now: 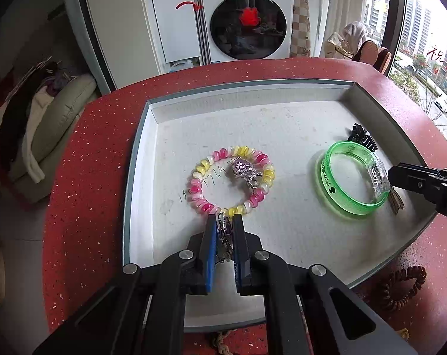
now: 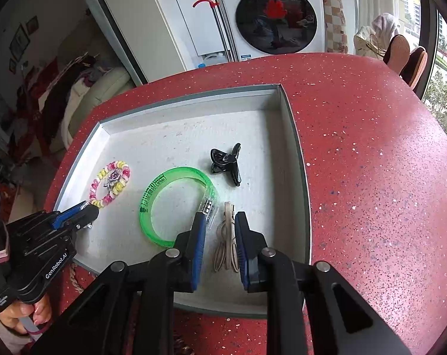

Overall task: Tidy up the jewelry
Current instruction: 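Carry the pendant and cream clip into the tray and open both tools, then lift both open tools out of the tray toward the remaining jewelry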

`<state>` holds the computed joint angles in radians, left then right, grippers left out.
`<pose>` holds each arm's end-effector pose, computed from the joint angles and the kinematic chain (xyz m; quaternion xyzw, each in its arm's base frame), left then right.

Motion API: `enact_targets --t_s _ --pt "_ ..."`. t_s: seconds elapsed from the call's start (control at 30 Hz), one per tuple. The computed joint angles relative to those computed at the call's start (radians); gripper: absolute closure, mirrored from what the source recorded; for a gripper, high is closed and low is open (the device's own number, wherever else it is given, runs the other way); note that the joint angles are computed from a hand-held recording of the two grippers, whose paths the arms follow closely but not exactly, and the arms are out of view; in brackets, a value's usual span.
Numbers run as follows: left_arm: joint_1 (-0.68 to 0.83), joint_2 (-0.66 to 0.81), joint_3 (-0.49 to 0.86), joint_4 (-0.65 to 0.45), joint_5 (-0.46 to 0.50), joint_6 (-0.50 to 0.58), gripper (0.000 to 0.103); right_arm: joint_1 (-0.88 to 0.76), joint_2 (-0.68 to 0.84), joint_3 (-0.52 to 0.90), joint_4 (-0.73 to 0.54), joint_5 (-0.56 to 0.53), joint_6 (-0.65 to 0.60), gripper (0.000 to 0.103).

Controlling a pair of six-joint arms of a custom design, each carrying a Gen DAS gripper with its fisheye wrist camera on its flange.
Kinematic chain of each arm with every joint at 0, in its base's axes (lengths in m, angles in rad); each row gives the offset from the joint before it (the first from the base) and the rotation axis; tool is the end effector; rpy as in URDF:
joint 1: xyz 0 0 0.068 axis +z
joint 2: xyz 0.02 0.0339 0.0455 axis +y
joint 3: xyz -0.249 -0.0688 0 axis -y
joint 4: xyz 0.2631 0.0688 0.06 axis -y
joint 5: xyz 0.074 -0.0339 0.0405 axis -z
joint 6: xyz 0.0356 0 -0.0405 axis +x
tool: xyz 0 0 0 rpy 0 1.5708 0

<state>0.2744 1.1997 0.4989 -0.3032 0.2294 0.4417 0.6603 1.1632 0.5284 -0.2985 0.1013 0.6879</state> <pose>0.2215 0.0539 0.1301 0.1116 0.9478 -0.0056 0.2987 0.1869 0.1406 0.1465 0.0290 0.9481 0.1578 0.2745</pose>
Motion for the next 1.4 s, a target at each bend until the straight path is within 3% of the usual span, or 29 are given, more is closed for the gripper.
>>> enact_targets --t_s 0.03,0.1,0.3,0.37,0.4,0.67,0.9,1.2,1.3,1.4 --pt "0.000 0.000 0.001 0.000 -0.001 -0.005 0.074 0.004 -0.009 -0.003 0.003 0.004 0.003 0.057" --pt "0.002 -0.004 0.000 -0.004 -0.004 -0.012 0.074 0.016 -0.031 -0.006 0.002 0.016 0.006 0.050" --pt "-0.012 -0.081 -0.037 0.013 -0.018 -0.013 0.073 0.056 -0.091 -0.004 -0.022 0.042 0.035 0.043" --pt "-0.018 -0.116 -0.049 0.005 -0.009 -0.016 0.033 0.069 -0.109 -0.003 -0.032 0.050 0.045 0.043" --pt "-0.014 -0.143 -0.061 0.010 0.001 -0.022 0.001 0.077 -0.118 -0.002 -0.036 0.054 0.049 0.043" --pt "-0.015 -0.258 -0.081 -0.011 0.005 -0.028 0.000 0.129 -0.195 -0.006 -0.085 0.088 0.090 0.040" --pt "0.078 -0.353 -0.085 -0.085 0.078 -0.010 0.000 0.204 -0.264 -0.017 -0.137 0.145 0.143 0.022" --pt "0.246 -0.407 -0.066 -0.245 0.218 0.086 0.000 0.334 -0.358 -0.047 -0.212 0.241 0.253 0.016" --pt "0.299 -0.394 -0.053 -0.298 0.256 0.127 0.000 0.389 -0.384 -0.054 -0.231 0.295 0.294 0.000" --pt "0.341 -0.383 -0.045 -0.346 0.283 0.169 0.000 0.446 -0.389 -0.046 -0.249 0.345 0.324 0.000"
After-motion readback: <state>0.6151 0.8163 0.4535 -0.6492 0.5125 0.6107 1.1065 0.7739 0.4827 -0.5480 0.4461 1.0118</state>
